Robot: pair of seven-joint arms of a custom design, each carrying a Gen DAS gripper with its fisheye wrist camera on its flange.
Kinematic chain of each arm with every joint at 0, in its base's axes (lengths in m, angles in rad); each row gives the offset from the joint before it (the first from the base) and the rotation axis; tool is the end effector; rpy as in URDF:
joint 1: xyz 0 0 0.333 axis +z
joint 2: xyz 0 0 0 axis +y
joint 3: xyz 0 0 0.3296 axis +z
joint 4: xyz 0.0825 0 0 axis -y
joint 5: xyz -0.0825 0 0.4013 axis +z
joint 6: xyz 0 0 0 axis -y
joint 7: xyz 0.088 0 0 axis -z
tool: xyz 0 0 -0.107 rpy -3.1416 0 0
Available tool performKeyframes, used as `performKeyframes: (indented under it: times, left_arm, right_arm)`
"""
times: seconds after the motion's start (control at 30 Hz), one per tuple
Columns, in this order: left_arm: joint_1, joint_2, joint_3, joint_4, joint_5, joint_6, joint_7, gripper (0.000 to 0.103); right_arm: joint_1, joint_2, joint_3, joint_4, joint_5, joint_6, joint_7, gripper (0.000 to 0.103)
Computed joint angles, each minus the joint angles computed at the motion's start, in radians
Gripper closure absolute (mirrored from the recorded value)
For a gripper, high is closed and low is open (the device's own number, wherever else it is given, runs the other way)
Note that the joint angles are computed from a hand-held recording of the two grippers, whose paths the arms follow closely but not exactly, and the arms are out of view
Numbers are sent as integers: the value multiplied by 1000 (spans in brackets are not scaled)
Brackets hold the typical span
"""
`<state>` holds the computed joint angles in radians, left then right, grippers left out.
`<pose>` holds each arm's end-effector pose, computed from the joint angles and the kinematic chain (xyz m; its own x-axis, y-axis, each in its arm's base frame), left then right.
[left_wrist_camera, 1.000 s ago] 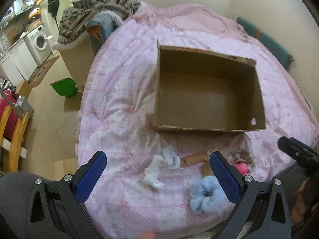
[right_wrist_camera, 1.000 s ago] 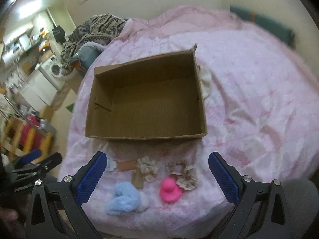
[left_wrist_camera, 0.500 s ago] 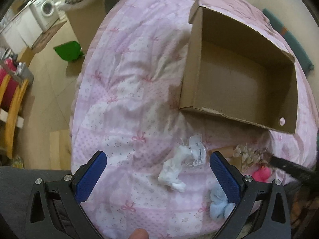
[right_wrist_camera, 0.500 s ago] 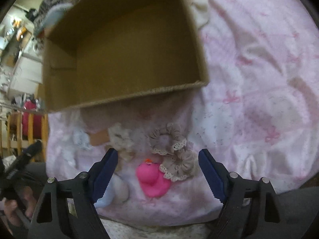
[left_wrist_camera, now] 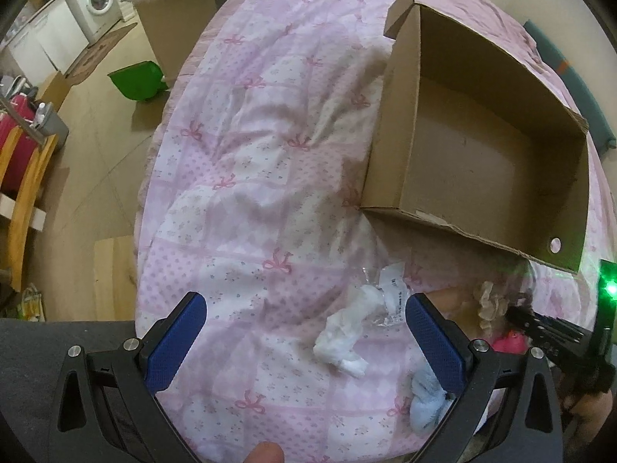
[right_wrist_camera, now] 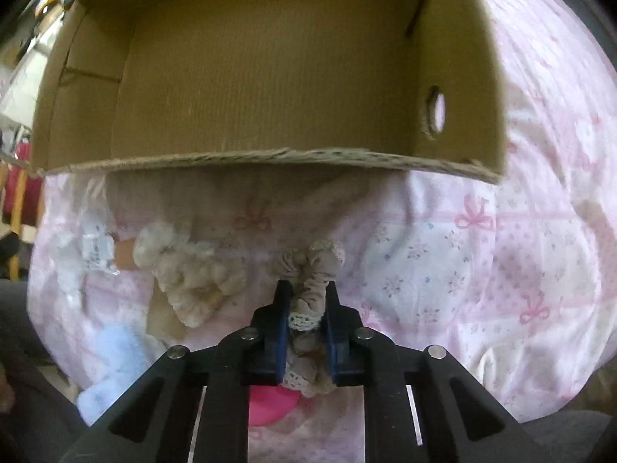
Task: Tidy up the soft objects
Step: 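Grasp the lace scrunchie with the right tool while the left tool grasps the white sock, then carry the scrunchie and sock over the box with both tools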
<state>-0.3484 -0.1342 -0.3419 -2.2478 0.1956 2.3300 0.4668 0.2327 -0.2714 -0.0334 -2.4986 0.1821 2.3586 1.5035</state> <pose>0.4115 -0.3401 0.4446 0.2766 -0.9580 0.0752 -0.9185 -0.2866 -0.2725 0.4512 0.0935 0.3987 0.1537 -0.9776 -0.1438 -0.9822 -0.1352 -0.1304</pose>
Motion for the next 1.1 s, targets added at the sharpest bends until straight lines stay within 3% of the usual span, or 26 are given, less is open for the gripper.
performKeyframes:
  times: [0.27, 0.4, 0.57, 0.7, 0.8, 0.9, 0.93, 0.97, 1.1]
  left_arm:
    - [9, -18, 1, -21, -3, 1, -19, 0]
    - [12, -23, -2, -25, 4, 6, -32, 2]
    - [0, 7, 7, -17, -50, 35, 31, 22]
    - [-19, 59, 19, 6, -153, 34, 137, 35]
    - [-31, 108, 29, 23, -263, 25, 232, 54]
    - [-37, 141, 33, 43, -304, 5, 271, 57]
    - [-39, 146, 34, 46, -308, 4, 274, 63]
    - [-40, 152, 36, 48, -318, 8, 282, 79]
    - [-43, 144, 39, 33, -353, 42, 313, 82]
  right_arm:
    - [31, -119, -45, -57, 134, 52, -54, 89]
    - [91, -202, -104, -82, 287, 72, -156, 89]
    - [130, -258, -128, -114, 385, 91, -225, 89]
    - [118, -236, -133, -104, 394, 72, -225, 88]
    - [115, -226, -132, -95, 411, 74, -237, 88]
    - [98, -231, -138, -102, 407, 62, -257, 88]
    - [96, -228, -133, -104, 406, 63, -259, 88]
    - [88, -233, -136, -104, 400, 54, -266, 88]
    - [82, -257, -122, -121, 396, 78, -266, 88]
